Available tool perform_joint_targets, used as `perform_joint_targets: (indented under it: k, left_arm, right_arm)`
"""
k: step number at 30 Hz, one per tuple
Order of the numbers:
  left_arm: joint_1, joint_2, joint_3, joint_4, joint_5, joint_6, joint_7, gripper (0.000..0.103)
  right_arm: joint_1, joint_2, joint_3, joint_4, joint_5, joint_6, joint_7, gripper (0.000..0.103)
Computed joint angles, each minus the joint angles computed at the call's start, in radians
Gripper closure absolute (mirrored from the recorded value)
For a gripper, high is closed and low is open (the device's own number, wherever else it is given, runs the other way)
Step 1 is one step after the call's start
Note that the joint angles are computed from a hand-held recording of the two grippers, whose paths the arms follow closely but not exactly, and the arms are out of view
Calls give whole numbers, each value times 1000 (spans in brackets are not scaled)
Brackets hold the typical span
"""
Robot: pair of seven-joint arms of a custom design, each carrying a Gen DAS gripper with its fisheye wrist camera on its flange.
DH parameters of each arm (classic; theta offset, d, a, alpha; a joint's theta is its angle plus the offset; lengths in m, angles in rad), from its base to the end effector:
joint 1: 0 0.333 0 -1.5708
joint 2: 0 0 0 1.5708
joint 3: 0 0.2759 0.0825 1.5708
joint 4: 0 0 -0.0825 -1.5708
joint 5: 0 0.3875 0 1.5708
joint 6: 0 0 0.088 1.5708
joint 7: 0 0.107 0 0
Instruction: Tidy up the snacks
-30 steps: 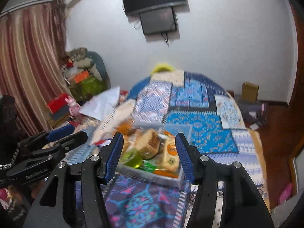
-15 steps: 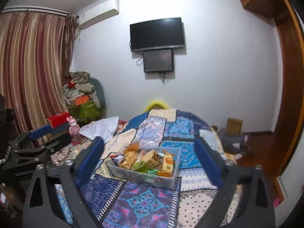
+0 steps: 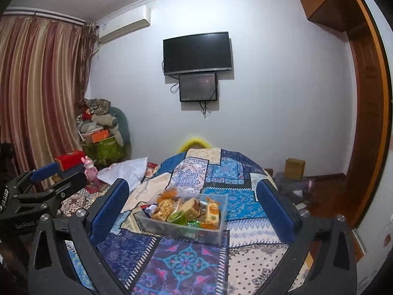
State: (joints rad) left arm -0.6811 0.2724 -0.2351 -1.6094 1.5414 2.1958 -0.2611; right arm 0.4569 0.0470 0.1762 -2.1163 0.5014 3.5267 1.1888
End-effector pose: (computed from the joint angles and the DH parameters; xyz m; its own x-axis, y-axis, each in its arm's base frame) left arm 0.4507 -0.5031 0.4968 0.0736 -0.9953 0.0625 -0.2436 -0.0787 -0.9667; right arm 0.5009 0.2931 0.5083 0.4212 -0.9056 -0.0487 -0.2424 -0.0607 -0.9683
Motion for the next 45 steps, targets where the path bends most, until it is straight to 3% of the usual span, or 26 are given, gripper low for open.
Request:
perform_joint_targets:
  k: [45]
  left_arm:
    - [-6,23,11,14,-18,21,21,0]
  right_arm:
    - [4,-3,1,-16,-9,-4,21,0]
